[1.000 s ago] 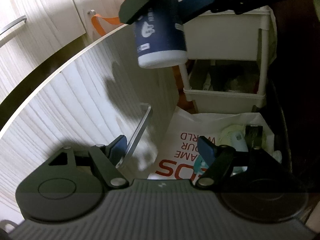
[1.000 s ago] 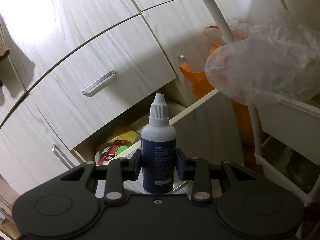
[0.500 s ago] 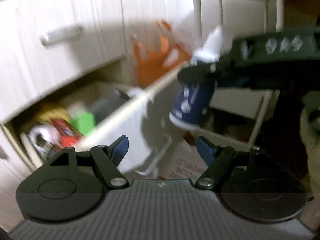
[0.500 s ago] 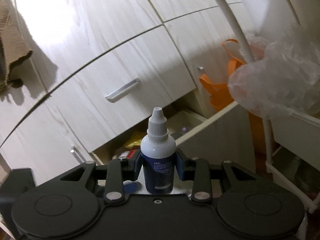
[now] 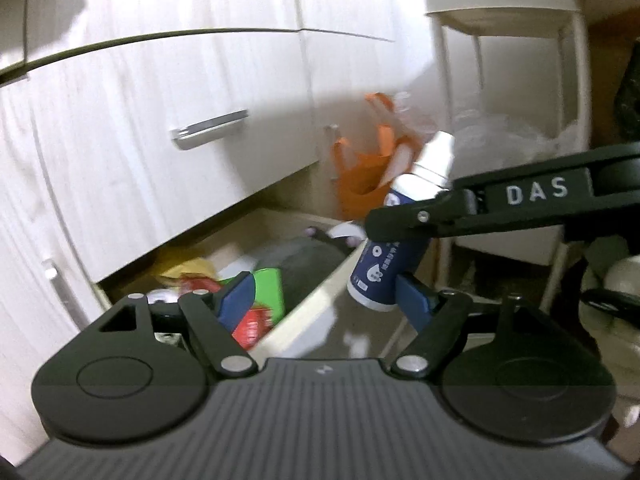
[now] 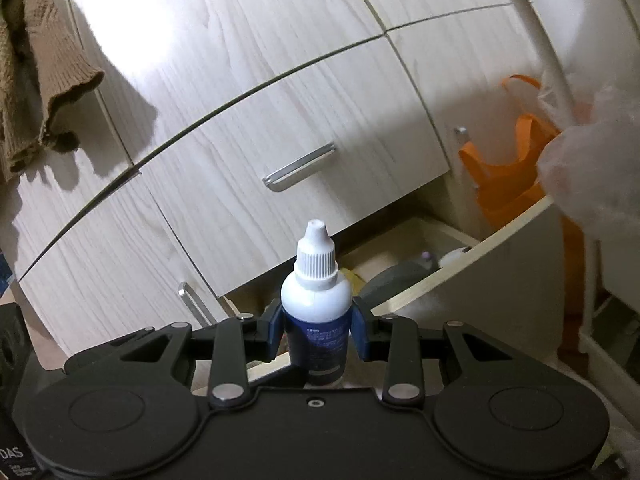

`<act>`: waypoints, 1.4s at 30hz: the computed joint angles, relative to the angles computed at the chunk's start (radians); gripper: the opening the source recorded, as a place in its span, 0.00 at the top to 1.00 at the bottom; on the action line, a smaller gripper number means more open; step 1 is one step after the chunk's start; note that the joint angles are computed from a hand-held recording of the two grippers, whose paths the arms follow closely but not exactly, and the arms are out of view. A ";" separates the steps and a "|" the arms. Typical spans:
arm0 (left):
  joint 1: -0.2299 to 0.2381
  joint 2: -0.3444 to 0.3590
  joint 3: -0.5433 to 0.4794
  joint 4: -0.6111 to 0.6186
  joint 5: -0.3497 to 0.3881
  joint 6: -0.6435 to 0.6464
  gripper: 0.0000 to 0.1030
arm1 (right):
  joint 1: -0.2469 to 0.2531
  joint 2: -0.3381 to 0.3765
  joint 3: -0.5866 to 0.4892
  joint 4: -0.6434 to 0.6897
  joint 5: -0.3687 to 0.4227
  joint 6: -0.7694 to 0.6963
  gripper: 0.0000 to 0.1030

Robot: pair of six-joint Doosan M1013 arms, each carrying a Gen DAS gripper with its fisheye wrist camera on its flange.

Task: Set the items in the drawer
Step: 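Move the held bottle over the open drawer with the right gripper, then lower the bottle into the drawer and open the right gripper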

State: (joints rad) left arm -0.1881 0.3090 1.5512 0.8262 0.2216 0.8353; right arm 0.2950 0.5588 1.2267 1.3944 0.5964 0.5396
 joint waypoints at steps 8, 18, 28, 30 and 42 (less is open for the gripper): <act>0.012 0.003 -0.006 0.189 0.026 -0.205 0.24 | 0.023 0.035 -0.075 -0.074 0.008 0.058 0.61; 0.047 0.012 -0.025 0.195 0.058 -0.252 0.19 | 0.041 0.101 -0.212 -0.209 0.047 0.204 0.61; 0.069 0.041 -0.055 0.088 0.112 -0.175 0.16 | 0.057 0.187 -0.370 -0.380 0.125 0.391 0.61; 0.073 0.045 -0.058 0.071 0.117 -0.162 0.16 | 0.058 0.210 -0.405 -0.401 0.152 0.434 0.61; 0.082 0.070 -0.079 0.010 0.162 -0.122 0.16 | 0.071 0.292 -0.520 -0.505 0.178 0.640 0.52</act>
State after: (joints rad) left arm -0.1057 0.3792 1.4723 0.8363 0.3832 0.7130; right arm 0.3655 0.8506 0.7068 0.8893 0.7744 1.1793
